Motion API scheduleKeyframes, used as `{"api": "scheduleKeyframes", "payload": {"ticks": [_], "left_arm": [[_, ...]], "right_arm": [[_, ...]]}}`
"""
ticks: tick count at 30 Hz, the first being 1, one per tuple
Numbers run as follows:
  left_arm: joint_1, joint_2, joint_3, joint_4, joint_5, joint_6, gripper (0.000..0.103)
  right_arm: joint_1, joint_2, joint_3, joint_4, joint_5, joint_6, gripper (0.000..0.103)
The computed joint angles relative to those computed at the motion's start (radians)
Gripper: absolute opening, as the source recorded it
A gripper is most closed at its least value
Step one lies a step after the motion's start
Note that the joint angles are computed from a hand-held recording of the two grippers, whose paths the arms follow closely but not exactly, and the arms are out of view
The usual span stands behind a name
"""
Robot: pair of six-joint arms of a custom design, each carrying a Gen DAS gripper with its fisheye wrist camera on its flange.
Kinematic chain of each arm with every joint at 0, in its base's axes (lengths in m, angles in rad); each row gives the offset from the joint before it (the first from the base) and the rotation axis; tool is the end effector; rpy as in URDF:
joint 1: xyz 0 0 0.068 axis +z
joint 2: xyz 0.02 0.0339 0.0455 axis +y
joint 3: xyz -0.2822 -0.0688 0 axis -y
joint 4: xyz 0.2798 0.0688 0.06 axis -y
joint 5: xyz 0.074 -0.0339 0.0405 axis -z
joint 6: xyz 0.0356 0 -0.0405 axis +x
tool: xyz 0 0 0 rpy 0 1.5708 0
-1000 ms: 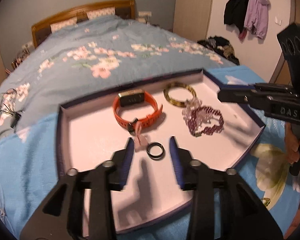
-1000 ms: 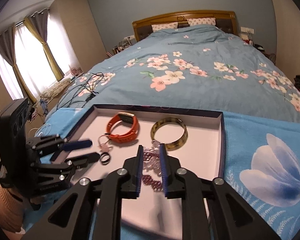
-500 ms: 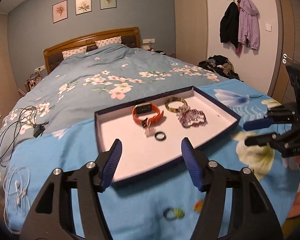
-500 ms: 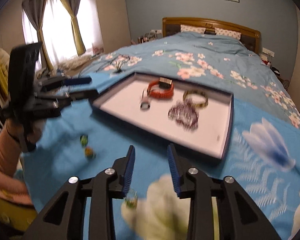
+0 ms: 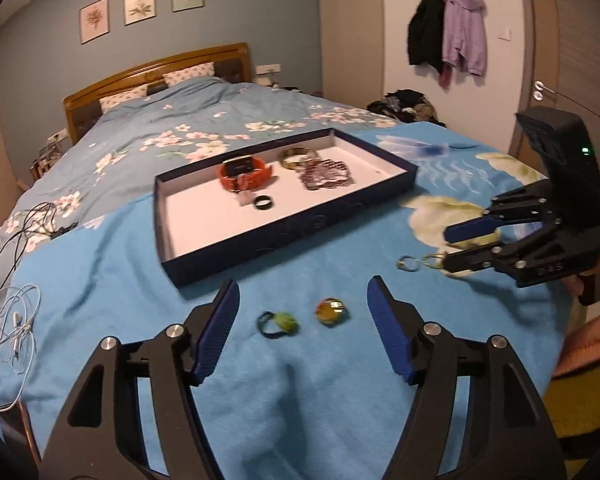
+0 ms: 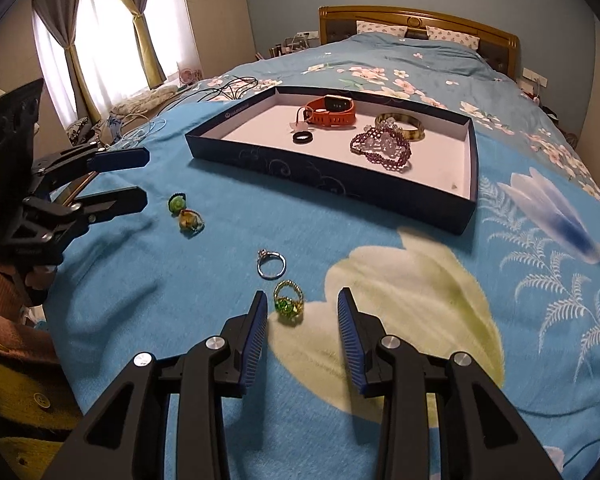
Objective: Organize jewelry
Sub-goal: 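Grasp the yellow ring with the left tool while the right tool grasps the green-stone ring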
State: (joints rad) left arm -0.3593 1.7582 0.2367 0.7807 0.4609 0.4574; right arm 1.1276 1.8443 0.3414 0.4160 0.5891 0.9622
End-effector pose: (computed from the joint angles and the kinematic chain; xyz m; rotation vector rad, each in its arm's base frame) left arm 0.2045 -0.0937 0.0428 1.1076 1.9739 -0.4789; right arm 0.1136 0.1932 0.0184 -0.0192 2.4030 0.1465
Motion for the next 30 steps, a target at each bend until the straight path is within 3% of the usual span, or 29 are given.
{"api": "scheduleKeyframes", "payload": {"ticks": [7,9,11,20,23,30], "left_arm": [[-0.081,0.023,0.048,-0.094,-0.067,-0.011,0.059],[-0.095,0.040,0.076,-0.125,-0.093,-0.032,0.050],[-0.095,0.056,0.100,-0.159,-0.090,-0.037,0.049],[-0.118,0.131,0.176,-0.246,-0.089,-0.059,0.041],[-0.121,0.156,0.203,-0.275,-0.092,-0.070,0.034],[-0.123,0.167,0.217,-0.276,-0.097,-0.090,0.030]], "right_arm": [[0.013,0.014,0.016,-0.010,0.009,0.013,0.034],[0.017,0.016,0.023,-0.017,0.016,0.011,0.034],[0.019,0.021,0.030,-0.021,0.018,0.010,0.033],[0.009,0.035,0.039,-0.028,0.021,0.019,0.012],[0.008,0.035,0.038,-0.026,0.024,0.021,0.011],[0.010,0.011,0.014,-0.001,0.045,0.030,0.011]]}}
